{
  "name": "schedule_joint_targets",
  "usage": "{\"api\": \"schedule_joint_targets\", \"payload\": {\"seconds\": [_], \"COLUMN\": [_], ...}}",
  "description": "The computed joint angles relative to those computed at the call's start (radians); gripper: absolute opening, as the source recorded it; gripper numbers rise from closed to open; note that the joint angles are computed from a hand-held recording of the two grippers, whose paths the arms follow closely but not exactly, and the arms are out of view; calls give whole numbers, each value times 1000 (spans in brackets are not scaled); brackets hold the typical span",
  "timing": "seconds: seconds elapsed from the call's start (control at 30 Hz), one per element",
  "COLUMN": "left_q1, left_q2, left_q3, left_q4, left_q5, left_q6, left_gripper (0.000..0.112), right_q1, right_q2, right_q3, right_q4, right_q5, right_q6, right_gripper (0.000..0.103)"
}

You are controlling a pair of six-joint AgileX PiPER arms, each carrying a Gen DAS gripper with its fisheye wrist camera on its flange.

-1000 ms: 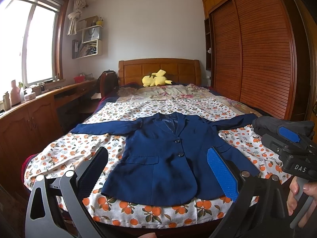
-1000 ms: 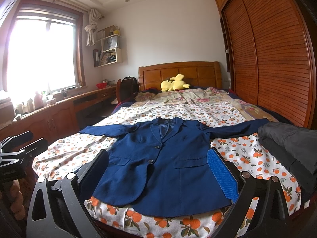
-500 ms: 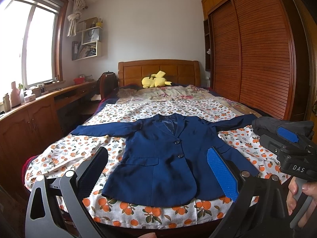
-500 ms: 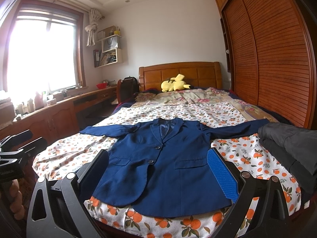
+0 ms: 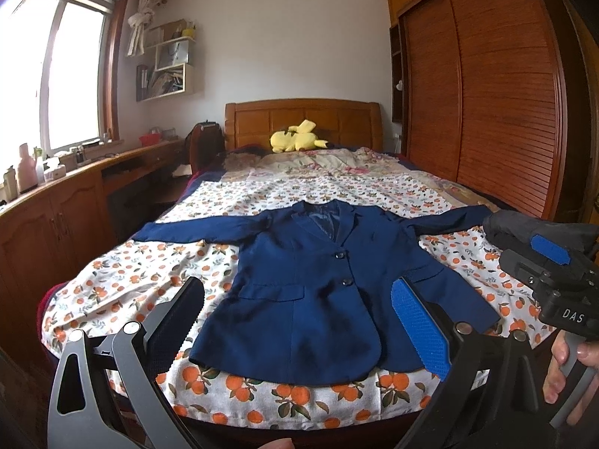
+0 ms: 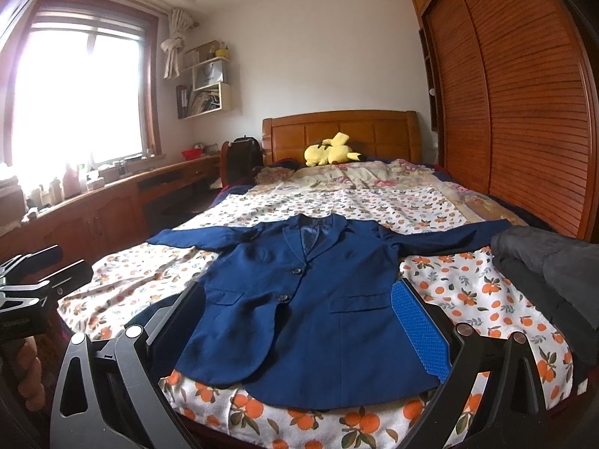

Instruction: Fold large clothes

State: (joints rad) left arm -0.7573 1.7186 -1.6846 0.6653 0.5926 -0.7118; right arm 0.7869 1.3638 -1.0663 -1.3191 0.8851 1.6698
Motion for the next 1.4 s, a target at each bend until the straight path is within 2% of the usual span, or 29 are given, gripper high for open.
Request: {"api": "schedule_joint_targets", "payload": {"seconds": [0.13, 0.57, 0.73, 0.93, 1.07, 1.2, 1.33, 1.4], "left_q1": [28, 123, 164, 193, 218, 247, 285, 312], "left_q2": [32, 197, 299, 379, 427, 487, 567, 627], "left_q3": [-13, -106, -196, -269, -335, -441, -592, -708], "left_q4": [-29, -169, -253, -276, -304, -290, -298, -336], "left_q5": [-15, -63, -40, -12, 17, 80, 147, 198], "left_q6": [29, 164, 252, 272, 285, 280, 308, 352], "left_gripper": [101, 101, 101, 101, 101, 101, 101, 101], "right_q1": [-39, -258, -331, -382, -417, -447, -461, -464], "right_q2": [28, 210, 305, 411, 495, 614, 731, 796], "right_q3": [-5, -85, -164, -278, -392, -564, -744, -837], "right_q4": [-22, -82, -105, -73, 54, 350, 657, 749], "right_q5": [-50, -339, -443, -532, -587, -618, -582, -556], "right_q6": [0, -24, -36, -116, -268, -577, -901, -1002], "right_gripper": [96, 96, 96, 96, 96, 96, 96, 96]}}
